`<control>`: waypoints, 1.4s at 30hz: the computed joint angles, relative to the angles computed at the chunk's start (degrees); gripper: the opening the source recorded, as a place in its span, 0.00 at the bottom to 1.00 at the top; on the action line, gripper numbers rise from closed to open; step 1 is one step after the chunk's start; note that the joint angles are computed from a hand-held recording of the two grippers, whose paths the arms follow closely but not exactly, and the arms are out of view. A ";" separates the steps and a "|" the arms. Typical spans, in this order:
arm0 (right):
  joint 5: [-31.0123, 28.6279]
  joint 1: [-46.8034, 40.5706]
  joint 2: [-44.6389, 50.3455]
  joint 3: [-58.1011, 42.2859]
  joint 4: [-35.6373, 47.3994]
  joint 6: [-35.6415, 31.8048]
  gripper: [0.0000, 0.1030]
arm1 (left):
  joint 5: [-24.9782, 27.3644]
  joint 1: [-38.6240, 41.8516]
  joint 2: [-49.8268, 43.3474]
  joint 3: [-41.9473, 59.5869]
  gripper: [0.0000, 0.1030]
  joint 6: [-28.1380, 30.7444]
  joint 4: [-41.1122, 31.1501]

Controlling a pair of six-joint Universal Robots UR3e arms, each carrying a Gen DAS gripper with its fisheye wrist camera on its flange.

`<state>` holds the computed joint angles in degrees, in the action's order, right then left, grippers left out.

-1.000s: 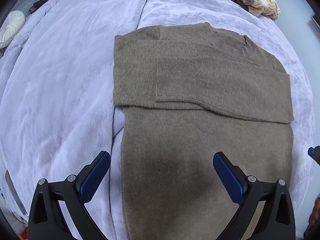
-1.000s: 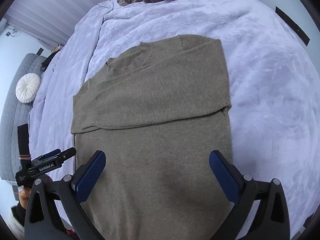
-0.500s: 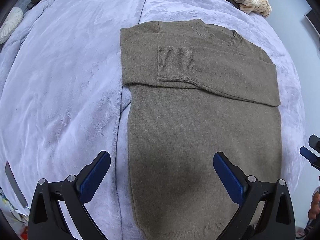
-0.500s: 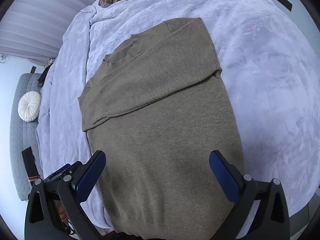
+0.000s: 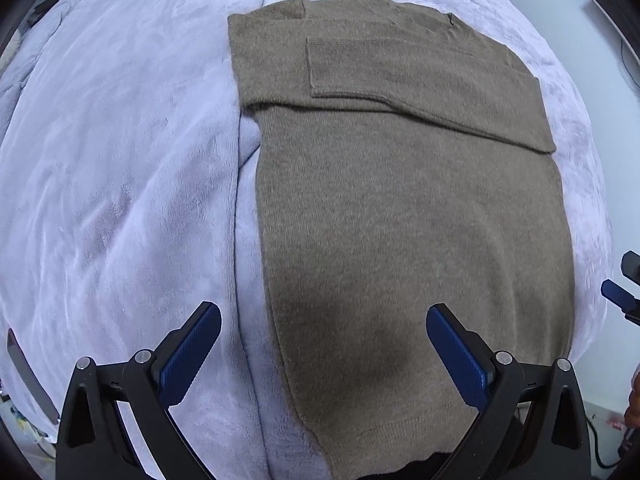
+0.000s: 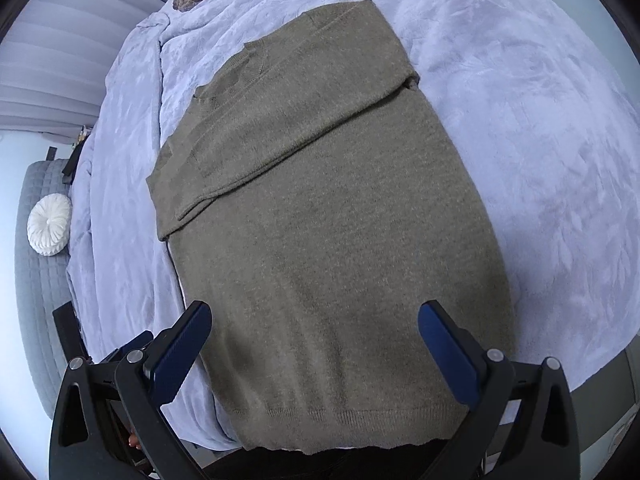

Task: Fold small clothes
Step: 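Move both open grippers down to the ribbed hem of the sweater, then grasp the hem corners with the left and right grippers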

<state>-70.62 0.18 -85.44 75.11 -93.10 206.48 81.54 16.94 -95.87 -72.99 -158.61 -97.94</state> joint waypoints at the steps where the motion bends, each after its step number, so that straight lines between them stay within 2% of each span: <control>1: -0.14 -0.09 -0.68 0.69 0.30 -0.12 1.00 | -0.18 0.42 0.95 -0.70 1.00 0.50 -0.51; 6: 0.55 -2.16 -2.78 3.17 1.97 -2.92 1.00 | -1.99 3.53 4.71 -5.07 1.00 2.16 -2.91; 10: 0.85 -5.18 -4.64 5.87 4.55 -8.43 1.00 | -2.07 5.38 9.13 -11.59 1.00 2.11 -3.14; 21: -1.22 -19.70 -19.56 26.39 11.51 -24.45 1.00 | -5.66 10.82 17.65 -27.64 1.00 2.87 -6.82; 26: 7.04 -25.93 -24.63 34.26 16.58 -32.66 1.00 | -7.88 12.12 19.25 -31.17 1.00 2.84 -8.24; 31: 15.53 -26.06 -25.54 35.72 22.26 -39.52 1.00 | -9.97 12.79 20.47 -31.60 1.00 5.41 -12.10; 34: 16.56 -28.12 -26.51 36.28 25.76 -42.62 1.00 | -10.20 12.33 20.69 -31.50 1.00 6.57 -13.96; 40: 15.68 -31.99 -28.64 38.80 28.67 -44.23 1.00 | -12.90 10.06 19.14 -28.71 1.00 8.48 -18.64; 42: 16.25 -31.16 -27.91 39.15 27.87 -43.47 1.00 | -12.23 9.47 18.56 -27.88 0.96 8.24 -18.38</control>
